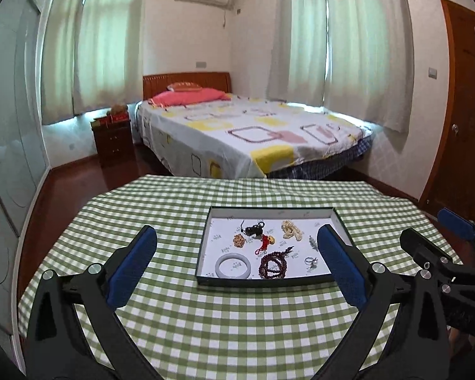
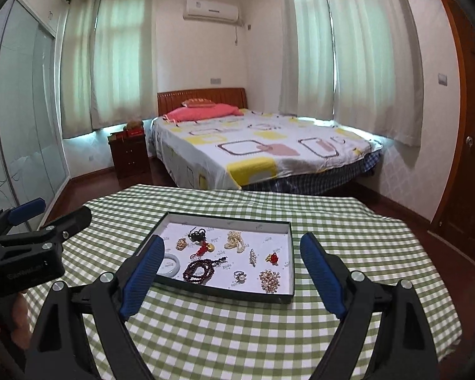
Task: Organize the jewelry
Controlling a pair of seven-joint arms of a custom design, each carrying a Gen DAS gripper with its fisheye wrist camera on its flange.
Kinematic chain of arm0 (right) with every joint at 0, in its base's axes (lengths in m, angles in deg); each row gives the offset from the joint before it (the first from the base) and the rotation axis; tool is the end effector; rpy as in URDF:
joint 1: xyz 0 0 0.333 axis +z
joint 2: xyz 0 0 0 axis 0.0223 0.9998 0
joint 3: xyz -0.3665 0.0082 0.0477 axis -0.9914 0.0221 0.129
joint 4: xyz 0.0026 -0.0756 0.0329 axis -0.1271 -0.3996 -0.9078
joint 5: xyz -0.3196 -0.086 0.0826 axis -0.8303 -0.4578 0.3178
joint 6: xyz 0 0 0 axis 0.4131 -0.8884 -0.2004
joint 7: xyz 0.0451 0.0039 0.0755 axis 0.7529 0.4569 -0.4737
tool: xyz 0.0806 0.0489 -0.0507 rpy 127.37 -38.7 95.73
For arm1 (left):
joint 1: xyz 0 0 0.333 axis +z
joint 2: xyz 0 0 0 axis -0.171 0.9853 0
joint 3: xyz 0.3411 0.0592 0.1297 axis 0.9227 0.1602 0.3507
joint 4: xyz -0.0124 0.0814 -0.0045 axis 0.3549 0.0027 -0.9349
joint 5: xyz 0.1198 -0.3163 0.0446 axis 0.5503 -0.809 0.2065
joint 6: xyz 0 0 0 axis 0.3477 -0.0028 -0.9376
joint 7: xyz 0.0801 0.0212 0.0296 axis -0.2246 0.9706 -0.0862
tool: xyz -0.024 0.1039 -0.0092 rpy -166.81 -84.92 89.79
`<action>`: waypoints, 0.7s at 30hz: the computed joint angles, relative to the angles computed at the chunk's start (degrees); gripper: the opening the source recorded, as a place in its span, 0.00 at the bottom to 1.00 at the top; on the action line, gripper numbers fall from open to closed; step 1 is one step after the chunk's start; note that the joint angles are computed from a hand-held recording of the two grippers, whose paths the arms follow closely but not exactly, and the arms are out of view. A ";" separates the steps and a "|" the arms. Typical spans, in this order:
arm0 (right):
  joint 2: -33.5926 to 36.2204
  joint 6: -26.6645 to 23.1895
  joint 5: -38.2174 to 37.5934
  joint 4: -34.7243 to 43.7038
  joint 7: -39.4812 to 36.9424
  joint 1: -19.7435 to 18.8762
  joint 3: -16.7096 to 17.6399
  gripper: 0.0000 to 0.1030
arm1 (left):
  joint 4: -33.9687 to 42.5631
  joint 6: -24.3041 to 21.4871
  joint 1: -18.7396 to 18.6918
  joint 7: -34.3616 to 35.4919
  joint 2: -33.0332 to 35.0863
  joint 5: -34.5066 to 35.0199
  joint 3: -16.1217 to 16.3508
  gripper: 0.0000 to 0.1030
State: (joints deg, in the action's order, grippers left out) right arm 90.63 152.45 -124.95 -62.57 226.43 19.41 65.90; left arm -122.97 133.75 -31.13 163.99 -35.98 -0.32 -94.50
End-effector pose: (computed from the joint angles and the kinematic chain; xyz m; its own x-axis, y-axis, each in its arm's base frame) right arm 0.5798 0.1904 0.6730 -0.3487 -0.9366 -0.0346 -0.3883 0.1779 -0.9042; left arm 0.6689 -0.3220 0.6904 -0.5003 -0.8658 0.0140 -0.4000 0.2168 -0.8905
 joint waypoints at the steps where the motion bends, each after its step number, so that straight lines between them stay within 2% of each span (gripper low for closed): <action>1: -0.77 -0.22 -1.00 -0.66 0.95 0.41 0.12 0.83 | -2.35 1.27 0.38 0.27 -1.46 -0.23 -0.25 0.96; 9: -4.74 -3.36 -6.27 -3.56 4.27 1.43 2.72 0.83 | -16.00 8.67 2.59 1.58 -10.20 -2.55 -1.30 0.96; 21: -6.45 -4.48 -9.06 -5.05 6.87 1.03 4.59 0.83 | -21.00 11.86 3.98 4.72 -13.20 -5.49 -2.88 0.96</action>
State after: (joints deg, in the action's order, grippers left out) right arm 84.18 147.97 -134.01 -67.62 233.29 20.45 70.48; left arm -143.98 145.61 -27.15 168.72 -49.18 -5.81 -97.39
